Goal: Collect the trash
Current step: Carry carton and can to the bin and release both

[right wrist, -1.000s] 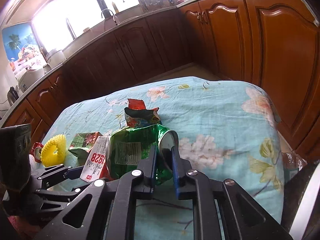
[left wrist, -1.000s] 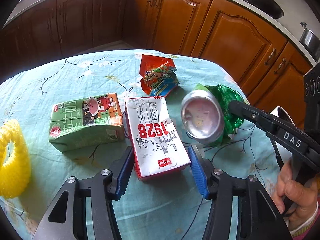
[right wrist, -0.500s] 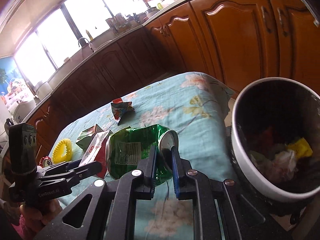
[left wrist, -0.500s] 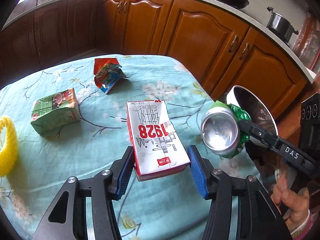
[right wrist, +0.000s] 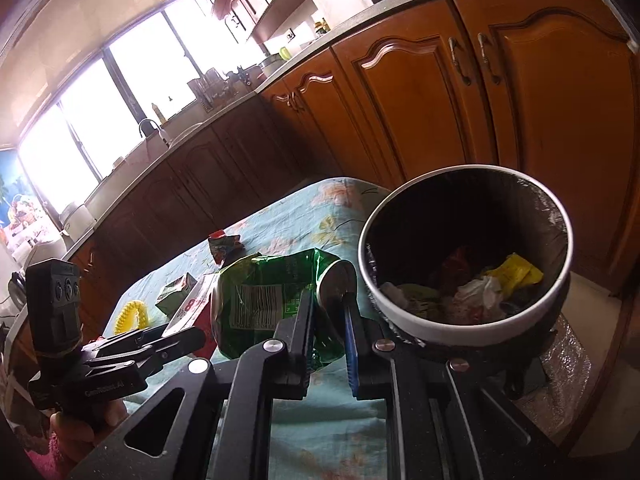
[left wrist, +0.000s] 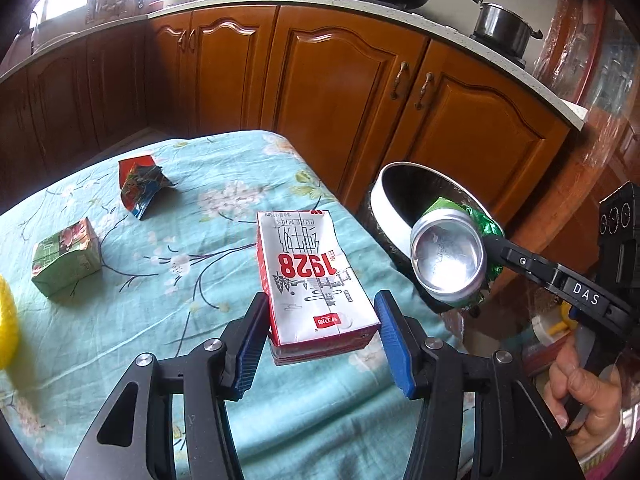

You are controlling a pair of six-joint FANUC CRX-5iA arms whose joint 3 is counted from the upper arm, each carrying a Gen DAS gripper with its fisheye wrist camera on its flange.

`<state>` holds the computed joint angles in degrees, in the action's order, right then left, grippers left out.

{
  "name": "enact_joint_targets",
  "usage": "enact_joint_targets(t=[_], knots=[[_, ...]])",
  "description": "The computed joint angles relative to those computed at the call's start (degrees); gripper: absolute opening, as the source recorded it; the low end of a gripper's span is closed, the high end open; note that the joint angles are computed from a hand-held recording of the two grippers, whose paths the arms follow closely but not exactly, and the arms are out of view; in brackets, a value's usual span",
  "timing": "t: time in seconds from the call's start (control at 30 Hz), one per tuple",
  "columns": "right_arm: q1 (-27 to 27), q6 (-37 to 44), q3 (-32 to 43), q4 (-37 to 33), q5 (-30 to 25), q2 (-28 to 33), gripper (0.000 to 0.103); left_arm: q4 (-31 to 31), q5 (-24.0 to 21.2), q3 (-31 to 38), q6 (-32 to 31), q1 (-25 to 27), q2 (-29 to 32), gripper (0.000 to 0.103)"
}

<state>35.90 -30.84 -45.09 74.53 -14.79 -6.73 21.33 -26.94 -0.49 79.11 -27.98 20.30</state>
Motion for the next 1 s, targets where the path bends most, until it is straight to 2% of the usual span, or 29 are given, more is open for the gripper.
enact_joint_targets(t=[0.2,0.5,0.77,1.0], knots=[[-0.83,-0.75,-2.30,0.77,-1.61,-3.02,0.013,0.44,0.21,1.22,-1.15,-1.31,0.67,0.052],[-2.86,0.05,-3.86,0.14,-3.51,-5.59,0.013,-0.05,-0.81,7.68,-2.78,-3.80,4.43,0.052],[-4.41,6.70,-3.73,-6.33,-6.39,-6.63,0.013,-0.35,-2.61,16.55,-4.79,-5.64,10.29,0.052],[-5.29,14.57,-2.19,-13.38,-8.58,-5.72,0.013,-2.10,-8.01,27.56,-3.86,-6.41,17.78,0.052]])
